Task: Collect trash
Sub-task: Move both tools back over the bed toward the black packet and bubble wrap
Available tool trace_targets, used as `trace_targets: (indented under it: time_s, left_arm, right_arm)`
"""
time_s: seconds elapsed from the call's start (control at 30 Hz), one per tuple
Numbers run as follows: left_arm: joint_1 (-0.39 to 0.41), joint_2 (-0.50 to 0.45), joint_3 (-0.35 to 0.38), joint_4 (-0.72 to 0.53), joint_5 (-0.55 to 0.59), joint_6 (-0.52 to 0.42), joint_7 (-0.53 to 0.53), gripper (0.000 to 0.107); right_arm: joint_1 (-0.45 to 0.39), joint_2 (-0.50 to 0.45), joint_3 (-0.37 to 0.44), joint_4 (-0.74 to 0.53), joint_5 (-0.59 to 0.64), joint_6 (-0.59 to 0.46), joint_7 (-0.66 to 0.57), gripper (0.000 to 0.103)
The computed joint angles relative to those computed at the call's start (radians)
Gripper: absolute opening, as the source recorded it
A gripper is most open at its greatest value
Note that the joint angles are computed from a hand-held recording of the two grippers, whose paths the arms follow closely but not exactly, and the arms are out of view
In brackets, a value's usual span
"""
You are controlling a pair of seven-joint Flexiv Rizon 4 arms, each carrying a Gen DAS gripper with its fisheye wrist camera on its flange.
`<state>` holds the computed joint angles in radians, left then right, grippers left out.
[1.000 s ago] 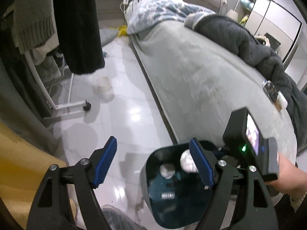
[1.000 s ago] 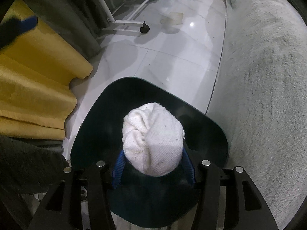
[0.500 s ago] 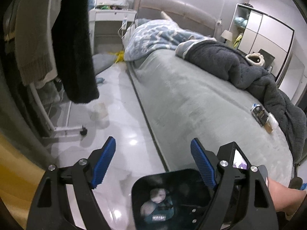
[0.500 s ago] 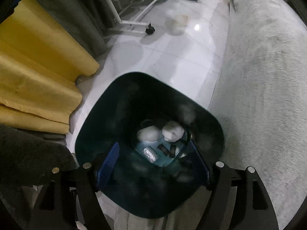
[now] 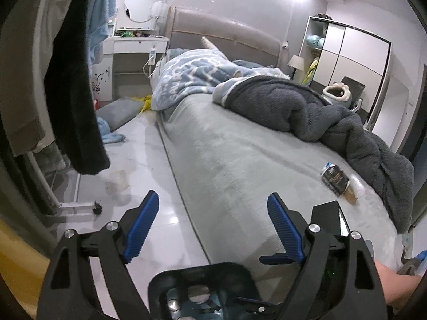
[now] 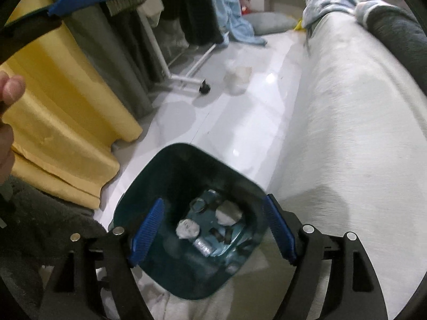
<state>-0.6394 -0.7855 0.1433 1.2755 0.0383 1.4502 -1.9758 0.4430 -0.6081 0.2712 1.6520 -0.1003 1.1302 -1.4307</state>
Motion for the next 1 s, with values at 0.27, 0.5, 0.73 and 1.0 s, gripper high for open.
trace_targets:
  time_s: [0.27, 0.5, 0.73, 1.0]
  left_arm:
    - [-0.032, -0.052, 0.008, -0.106, 0.008, -0.022, 0.003, 0.088]
    - [-0.043, -0.103, -0.005, -0.202, 0.016, -0.064, 0.005, 0.088]
    - [-0.048, -0.147, -0.019, -0.286, 0.026, -0.109, 0.003, 0.088]
    - [-0.035, -0.214, -0.092, -0.416, 0.037, -0.146, 0.107, 0.089]
  right_arm:
    - [-0.024, 0.073, -0.053, 0.138, -0.029, 0.194, 0.042, 0.078]
    - [0.008, 0.133, -0.176, 0.247, -0.130, 0.354, 0.164, 0.081]
    - [0.061, 0.184, -0.335, 0.338, -0.230, 0.472, 0.305, 0.082]
    - [0.310, 0.244, -0.724, 0.459, -0.258, 0.606, 0.406, 0.083]
